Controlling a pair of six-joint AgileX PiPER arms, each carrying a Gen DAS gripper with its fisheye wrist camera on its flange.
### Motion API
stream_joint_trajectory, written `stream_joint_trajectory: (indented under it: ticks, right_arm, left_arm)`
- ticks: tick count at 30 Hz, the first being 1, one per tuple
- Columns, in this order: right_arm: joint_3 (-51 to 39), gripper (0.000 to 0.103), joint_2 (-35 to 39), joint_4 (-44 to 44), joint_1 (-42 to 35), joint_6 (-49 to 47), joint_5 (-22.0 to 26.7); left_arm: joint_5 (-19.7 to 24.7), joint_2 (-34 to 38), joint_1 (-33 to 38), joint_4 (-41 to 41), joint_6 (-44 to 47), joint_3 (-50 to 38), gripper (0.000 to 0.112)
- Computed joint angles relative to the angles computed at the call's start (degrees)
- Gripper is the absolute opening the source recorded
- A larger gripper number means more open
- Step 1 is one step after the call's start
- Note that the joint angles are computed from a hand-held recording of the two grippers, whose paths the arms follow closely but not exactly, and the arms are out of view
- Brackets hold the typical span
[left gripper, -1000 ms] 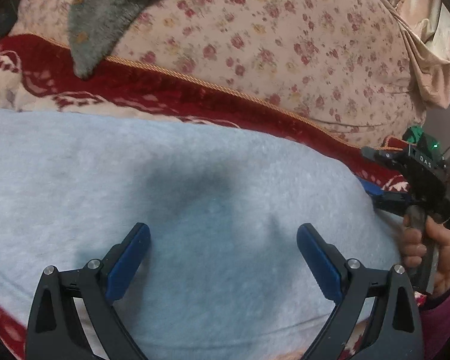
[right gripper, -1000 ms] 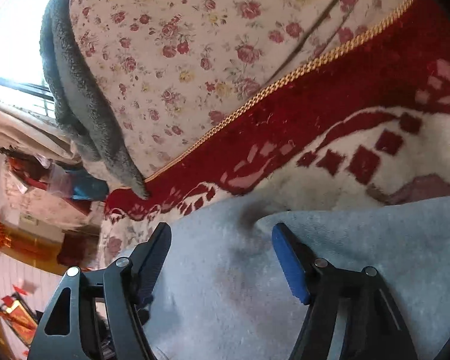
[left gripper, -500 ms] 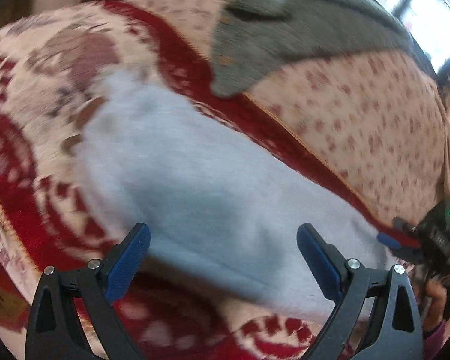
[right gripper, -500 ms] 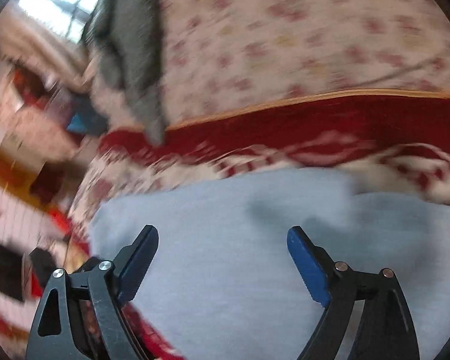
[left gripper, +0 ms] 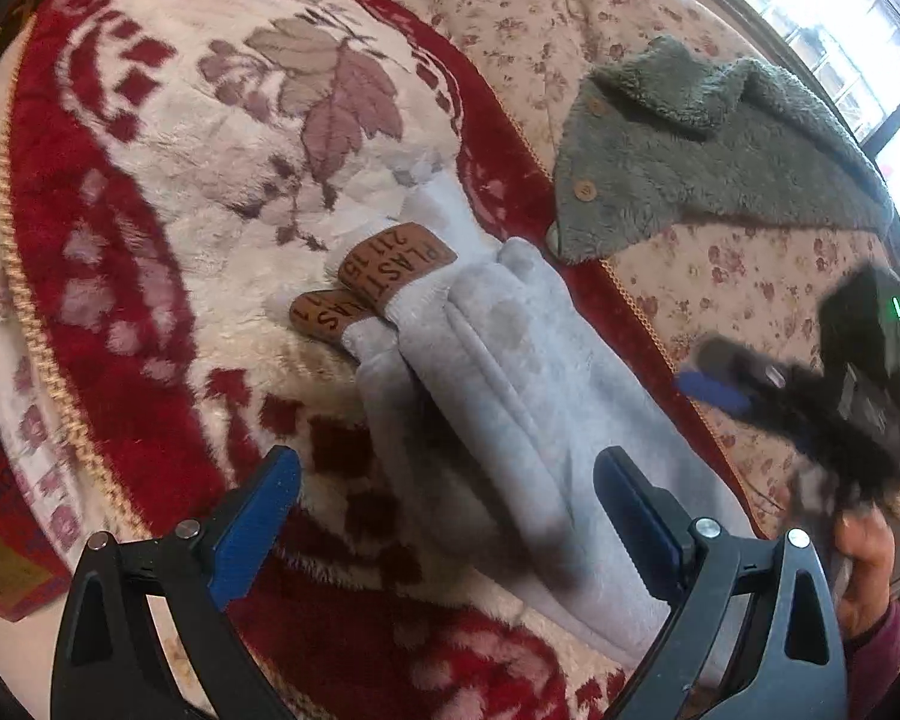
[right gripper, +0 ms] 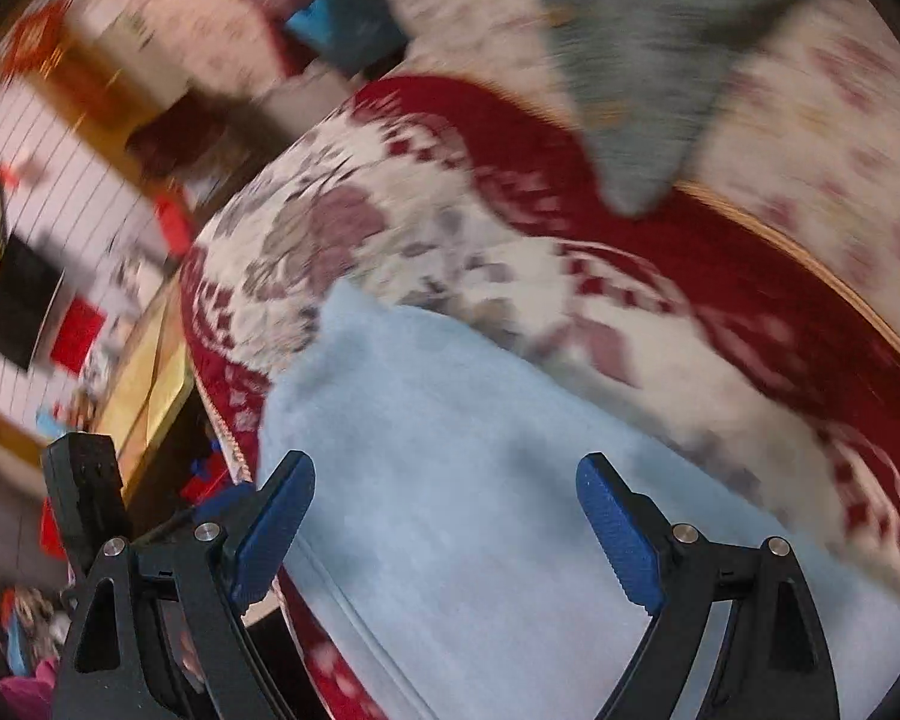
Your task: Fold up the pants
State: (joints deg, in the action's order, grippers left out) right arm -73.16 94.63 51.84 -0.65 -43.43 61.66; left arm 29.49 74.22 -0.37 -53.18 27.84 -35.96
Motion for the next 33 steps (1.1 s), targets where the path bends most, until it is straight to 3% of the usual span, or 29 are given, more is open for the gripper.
stream_joint_trajectory:
  ticks: [5, 9, 12, 16, 18, 20, 21, 25, 28, 33]
  right_arm:
    - [-10.7, 0.092, 9.0, -6.4, 8.2, 7.6, -3.2]
    - [-15.2, 0.092, 13.9, -17.3, 14.1, 13.8, -8.0]
    - [-14.0, 0.093, 15.8, -16.6, 15.0, 12.7, -10.0]
    - [-8.0, 0.093, 14.1, -11.0, 14.7, 5.7, -16.4]
    - [-6.9, 0.092, 13.6, -9.4, 14.3, 4.6, -17.2]
    - [-6.1, 0.092, 13.1, -8.4, 14.1, 3.9, -17.7]
    - [-5.5, 0.092, 12.7, -7.1, 13.7, 3.3, -18.0]
    - [-2.5, 0.092, 9.8, -3.1, 11.1, 4.3, -18.8]
    - [-0.8, 0.092, 8.5, 5.3, 6.7, -0.6, -13.9]
    - [-14.5, 0.092, 16.6, -4.0, 8.9, 1.1, -3.4]
  left_arm:
    - [0.8, 5.9, 0.3, -2.5, 4.0, -2.9, 0.098]
    - [0.1, 11.2, -0.3, -1.1, 3.7, -5.4, 0.098]
    - [0.1, 15.0, 0.3, -4.4, 6.6, -6.4, 0.098]
    - [-1.8, 15.5, 0.1, -9.7, 12.1, -5.6, 0.098]
    - [-3.4, 15.3, -0.3, -11.0, 14.0, -5.2, 0.088]
    - [-0.5, 16.3, 1.1, -16.3, 21.4, -5.7, 0.038]
    - [1.9, 17.5, 1.8, -18.4, 23.5, -6.2, 0.036]
    - [1.8, 17.2, 1.7, -18.7, 24.6, -6.0, 0.033]
    - [2.5, 17.3, 2.3, -19.4, 25.3, -5.8, 0.033]
    - [3.6, 16.0, 3.3, -20.3, 27.1, -4.0, 0.032]
